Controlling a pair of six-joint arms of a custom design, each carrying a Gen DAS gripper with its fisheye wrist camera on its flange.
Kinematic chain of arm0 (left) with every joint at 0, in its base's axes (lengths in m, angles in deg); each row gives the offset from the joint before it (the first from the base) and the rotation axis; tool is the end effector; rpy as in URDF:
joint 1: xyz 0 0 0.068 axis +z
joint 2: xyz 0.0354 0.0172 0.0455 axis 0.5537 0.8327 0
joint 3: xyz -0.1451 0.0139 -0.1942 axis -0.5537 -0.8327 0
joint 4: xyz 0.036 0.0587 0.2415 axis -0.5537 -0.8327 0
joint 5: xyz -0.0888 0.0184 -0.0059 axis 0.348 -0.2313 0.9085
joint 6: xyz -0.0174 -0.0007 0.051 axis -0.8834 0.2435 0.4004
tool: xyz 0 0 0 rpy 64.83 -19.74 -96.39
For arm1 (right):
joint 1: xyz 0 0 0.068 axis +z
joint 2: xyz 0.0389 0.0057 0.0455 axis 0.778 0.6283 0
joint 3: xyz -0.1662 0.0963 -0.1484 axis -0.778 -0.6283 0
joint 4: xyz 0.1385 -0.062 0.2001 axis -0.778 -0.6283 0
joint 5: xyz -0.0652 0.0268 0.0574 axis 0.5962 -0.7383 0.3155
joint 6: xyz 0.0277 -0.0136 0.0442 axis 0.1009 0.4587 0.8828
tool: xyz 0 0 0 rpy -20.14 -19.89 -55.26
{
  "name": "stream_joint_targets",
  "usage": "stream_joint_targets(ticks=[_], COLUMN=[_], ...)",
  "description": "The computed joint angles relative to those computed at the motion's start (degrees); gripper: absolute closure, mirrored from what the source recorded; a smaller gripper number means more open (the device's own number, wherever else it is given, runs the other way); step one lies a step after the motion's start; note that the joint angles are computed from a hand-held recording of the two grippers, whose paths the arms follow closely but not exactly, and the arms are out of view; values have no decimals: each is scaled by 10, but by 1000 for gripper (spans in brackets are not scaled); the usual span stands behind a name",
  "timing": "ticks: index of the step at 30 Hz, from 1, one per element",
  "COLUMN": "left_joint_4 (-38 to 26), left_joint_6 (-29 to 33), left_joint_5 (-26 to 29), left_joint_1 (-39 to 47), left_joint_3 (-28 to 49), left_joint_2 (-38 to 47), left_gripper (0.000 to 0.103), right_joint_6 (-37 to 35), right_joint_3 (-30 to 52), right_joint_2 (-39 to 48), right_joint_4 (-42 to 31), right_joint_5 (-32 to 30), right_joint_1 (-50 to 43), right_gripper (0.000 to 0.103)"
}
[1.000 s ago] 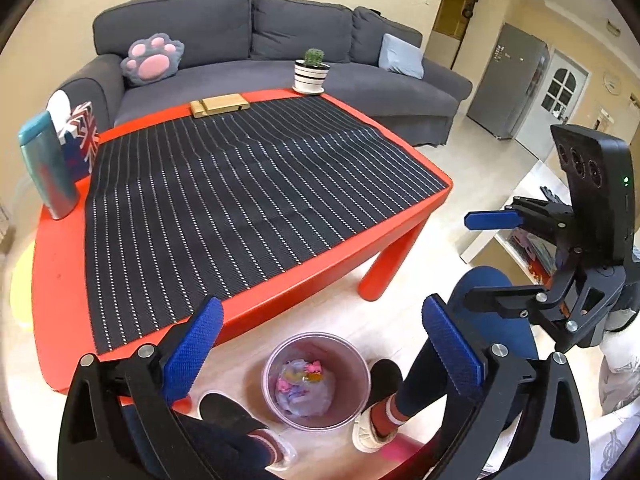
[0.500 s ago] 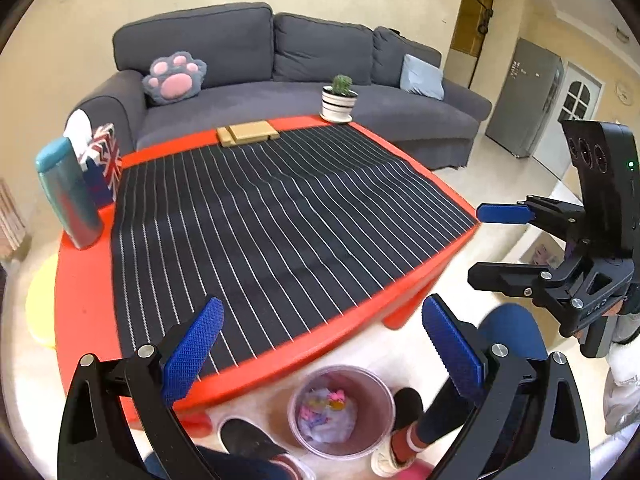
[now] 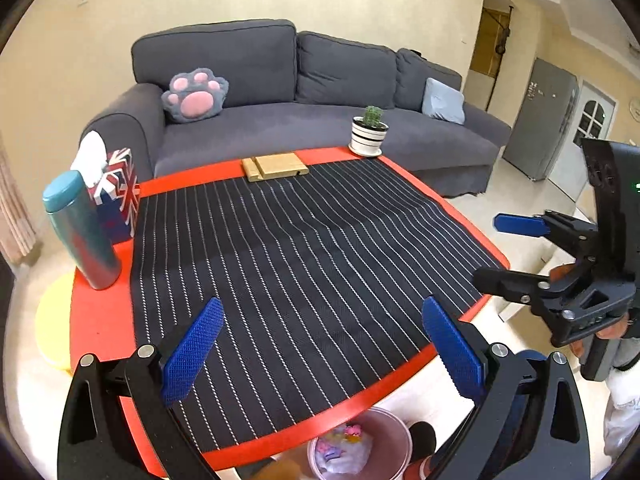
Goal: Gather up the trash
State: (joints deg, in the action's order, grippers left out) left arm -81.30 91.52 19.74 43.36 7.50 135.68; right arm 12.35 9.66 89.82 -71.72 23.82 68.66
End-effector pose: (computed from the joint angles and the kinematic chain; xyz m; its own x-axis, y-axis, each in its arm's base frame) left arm 0.2280 0.0178 0.1118 -0.5825 0.3165 -0.7486 0.5847 0.8030 -0.1155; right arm 0.1633 0.0502 0.1180 -0.6882 -0.0700 -0.7221 -0.1786 0.9811 0.0751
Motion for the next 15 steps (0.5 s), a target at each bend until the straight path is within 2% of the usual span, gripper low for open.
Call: stream_joint_targets(ticks=[3,9,15], left_joint_4=[25,25,44], left_joint_6=[-21,-27,-47], left_joint_5=[-34,-43,-87], left_joint_1=[-12,-18,-36], left_joint_3=[-3,3,-4], left_joint_2=[0,3,0], left_gripper=[7,6,6], right_joint_6=[-7,-18,-27], right_joint_3=[6,15,22], right_joint_2=[-5,3,29], right_joint_4=[-5,-2,11], right_joint_5=[0,-15,-36], right_joint_1=[-4,-20,-27], right_gripper=[3,3,3])
